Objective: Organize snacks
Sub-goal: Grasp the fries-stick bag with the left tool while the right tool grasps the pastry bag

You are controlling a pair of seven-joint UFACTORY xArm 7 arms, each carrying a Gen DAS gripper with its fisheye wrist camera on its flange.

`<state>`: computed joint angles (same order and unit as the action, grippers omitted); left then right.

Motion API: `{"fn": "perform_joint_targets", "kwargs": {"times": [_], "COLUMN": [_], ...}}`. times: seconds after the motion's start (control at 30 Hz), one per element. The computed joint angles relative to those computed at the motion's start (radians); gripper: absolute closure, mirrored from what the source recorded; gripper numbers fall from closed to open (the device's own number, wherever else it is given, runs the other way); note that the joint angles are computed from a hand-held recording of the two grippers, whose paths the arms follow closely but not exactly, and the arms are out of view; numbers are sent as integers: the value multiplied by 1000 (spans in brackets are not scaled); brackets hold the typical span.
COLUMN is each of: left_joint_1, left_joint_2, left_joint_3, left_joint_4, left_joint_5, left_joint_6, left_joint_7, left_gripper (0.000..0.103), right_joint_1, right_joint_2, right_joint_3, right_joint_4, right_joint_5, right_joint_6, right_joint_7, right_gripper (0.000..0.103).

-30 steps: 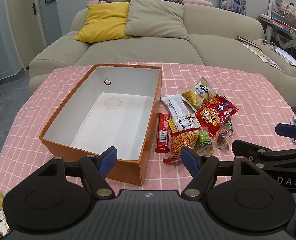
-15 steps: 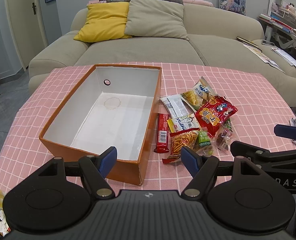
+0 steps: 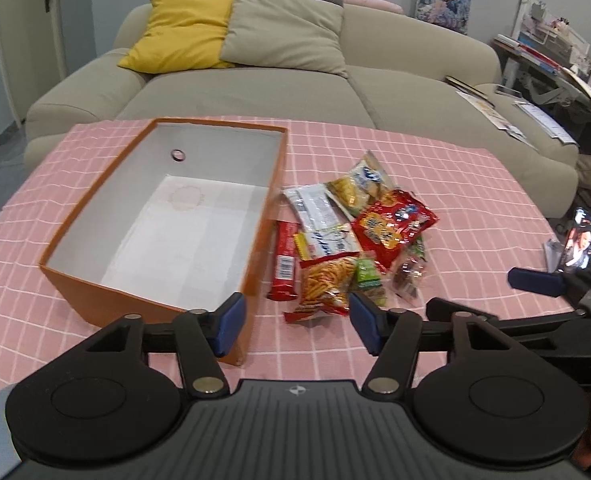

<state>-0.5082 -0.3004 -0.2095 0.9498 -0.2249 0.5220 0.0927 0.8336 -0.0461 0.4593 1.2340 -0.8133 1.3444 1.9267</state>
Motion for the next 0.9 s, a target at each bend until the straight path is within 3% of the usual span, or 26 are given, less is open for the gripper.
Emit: {"fn": "perform_joint_targets", "kwargs": {"times": [0.1,0.2,0.43,0.63,0.9], "left_joint_1": [-21,-29,-29,-25,-36], "left_joint_2": [16,44,121,237,389], "left_joint_3": [13,10,-22,-49,-58], "left_joint_4": [15,34,73,170,314], "left_joint_5": [-35,-55,-36,37,185], "left_joint_6": [22,45,33,70,137], "left_joint_7": [45,71,91,73,-12], "left_gripper": [43,43,41,39,38], "right_joint_1": [0,-7,-39,-77,-152], "right_joint_2": [-12,-26,-62,-90,-119], "right_joint_3": [0,0,3,-9,-26], "right_joint_4": [-31,-67,-151,-208,-280], "right_joint_5": [26,59,81,100,91], "right_joint_6": [-5,-20,-73,-115,-244], "right_joint_7": [4,6,9,-46,-150], "right_gripper": [8,21,38,41,41]}}
